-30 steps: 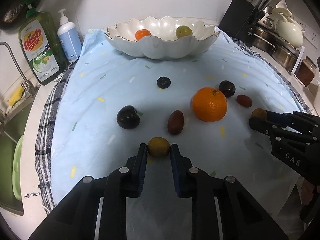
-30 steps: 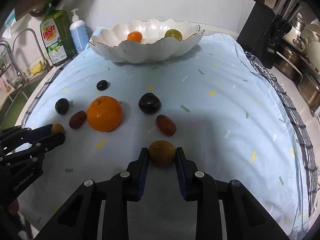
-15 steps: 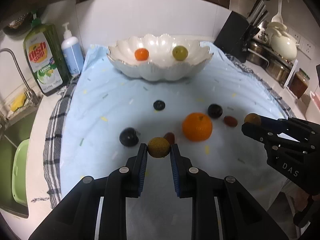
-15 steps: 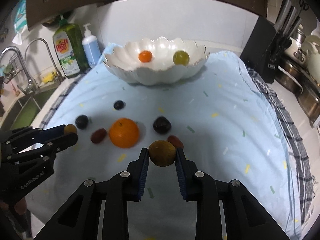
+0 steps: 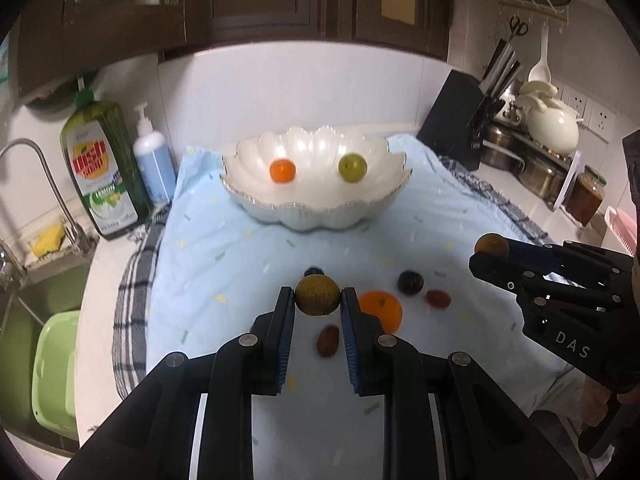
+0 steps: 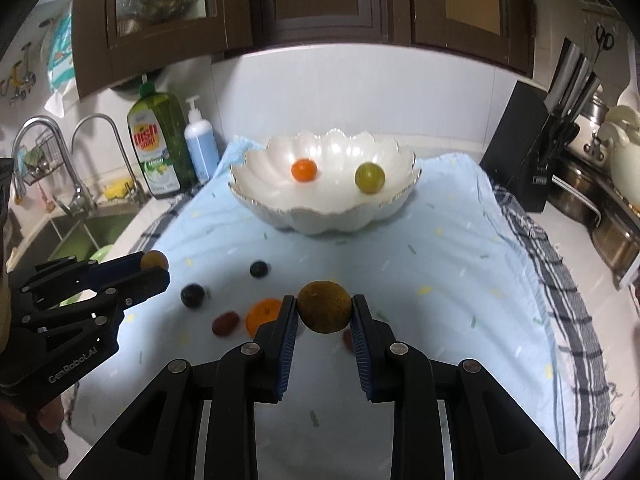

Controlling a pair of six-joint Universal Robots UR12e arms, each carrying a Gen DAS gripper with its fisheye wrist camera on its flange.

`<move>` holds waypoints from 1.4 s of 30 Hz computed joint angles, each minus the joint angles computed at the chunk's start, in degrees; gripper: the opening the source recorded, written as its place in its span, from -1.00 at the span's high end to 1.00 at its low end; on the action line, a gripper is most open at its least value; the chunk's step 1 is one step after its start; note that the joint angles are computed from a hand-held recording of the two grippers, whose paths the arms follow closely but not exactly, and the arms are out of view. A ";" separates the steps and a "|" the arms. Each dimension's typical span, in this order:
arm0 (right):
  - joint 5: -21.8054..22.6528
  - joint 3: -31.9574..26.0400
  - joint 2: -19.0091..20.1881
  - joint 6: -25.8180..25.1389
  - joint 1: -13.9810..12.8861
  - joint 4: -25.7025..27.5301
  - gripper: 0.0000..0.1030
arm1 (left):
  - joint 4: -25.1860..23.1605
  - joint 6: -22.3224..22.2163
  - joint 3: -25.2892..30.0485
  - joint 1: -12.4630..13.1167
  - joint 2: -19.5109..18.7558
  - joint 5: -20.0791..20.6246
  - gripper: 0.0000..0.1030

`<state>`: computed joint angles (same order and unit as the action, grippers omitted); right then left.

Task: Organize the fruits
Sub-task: 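Carry both small brown fruits up and over the white bowl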

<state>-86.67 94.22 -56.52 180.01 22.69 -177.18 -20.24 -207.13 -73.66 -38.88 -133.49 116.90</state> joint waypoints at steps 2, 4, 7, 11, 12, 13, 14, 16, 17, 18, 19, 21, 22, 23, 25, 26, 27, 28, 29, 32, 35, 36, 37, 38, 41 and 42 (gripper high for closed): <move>0.07 -0.15 0.00 0.12 -0.06 -0.80 0.45 | 0.73 0.35 0.09 0.05 0.00 0.45 0.54; 0.09 -0.38 0.05 0.03 -0.09 -1.59 0.45 | 1.15 0.73 0.44 0.09 -0.05 0.74 0.54; 0.34 -0.84 0.20 -0.08 -0.15 -2.46 0.45 | 2.19 1.67 0.88 0.10 -0.19 1.52 0.54; 0.60 -1.53 0.47 -0.28 -0.21 -3.93 0.45 | 3.68 2.77 1.51 0.25 -0.35 2.49 0.54; 0.59 -1.76 0.57 -0.33 -0.21 -4.29 0.45 | 4.08 3.11 1.64 0.30 -0.41 2.68 0.54; 0.79 -2.04 0.70 -0.38 -0.24 -4.77 0.45 | 4.43 3.37 1.83 0.35 -0.48 2.92 0.54; 0.87 -2.31 0.84 -0.48 -0.24 -5.00 0.45 | 4.79 3.65 2.06 0.42 -0.55 3.17 0.54; 0.95 -2.86 1.13 -0.75 -0.29 -5.78 0.45 | 5.34 4.22 2.45 0.53 -0.69 3.54 0.54; 1.02 -3.17 1.28 -0.92 -0.33 -6.05 0.45 | 5.61 4.52 2.70 0.61 -0.78 3.78 0.54; 1.03 -3.48 1.42 -1.05 -0.33 -6.22 0.45 | 5.90 4.89 2.98 0.69 -0.88 4.02 0.54; 1.10 -3.85 1.61 -1.04 -0.35 -6.59 0.45 | 6.10 5.13 3.18 0.73 -0.97 4.23 0.54; 1.22 -4.59 1.97 -1.23 -0.38 -6.86 0.45 | 6.55 5.72 3.79 0.90 -1.24 4.76 0.54; 1.25 -5.04 2.20 -1.23 -0.39 -7.00 0.45 | 6.73 5.87 3.98 0.95 -1.32 4.86 0.54; 1.44 -5.49 2.43 -1.27 -0.44 -7.19 0.45 | 6.88 6.07 4.24 1.08 -1.43 4.91 0.54; 1.51 -6.54 2.90 -1.24 -0.44 -7.42 0.45 | 7.20 6.54 4.92 1.30 -1.71 5.25 0.54; 1.69 -7.01 3.13 -1.27 -0.45 -7.62 0.45 | 7.36 6.73 5.25 1.42 -1.86 5.38 0.54; 1.65 -7.43 3.35 -1.30 -0.43 -7.68 0.45 | 7.51 6.83 5.44 1.50 -1.96 5.48 0.54; 1.61 -7.96 3.61 -1.37 -0.42 -7.77 0.45 | 7.79 6.95 5.73 1.66 -2.09 5.42 0.54; 1.72 -8.48 3.86 -1.45 -0.42 -7.79 0.45 | 7.99 7.06 6.11 1.85 -2.27 5.27 0.54; 1.90 -10.21 4.74 -1.65 -0.38 -7.40 0.45 | 8.06 7.43 7.24 2.22 -2.83 5.35 0.54; 2.04 -12.15 5.81 -1.89 -0.30 -6.60 0.45 | 7.73 7.92 8.63 2.76 -3.57 5.04 0.54; 2.10 -12.96 6.25 -2.02 -0.28 -6.13 0.45 | 7.52 8.07 9.14 3.01 -3.84 4.76 0.54; 2.04 -13.44 6.50 -2.03 -0.25 -5.82 0.45 | 7.58 8.20 9.44 3.19 -4.05 4.46 0.54; 2.14 -14.18 6.91 -2.03 -0.26 -5.42 0.45 | 7.38 8.25 9.92 3.45 -4.32 4.08 0.54; 1.96 -16.25 8.09 -2.14 -0.22 -4.36 0.45 | 7.00 8.69 11.24 4.11 -5.08 3.48 0.54; 1.79 -16.94 8.47 -2.26 -0.19 -3.92 0.45 | 6.42 8.81 11.89 4.32 -5.43 3.59 0.54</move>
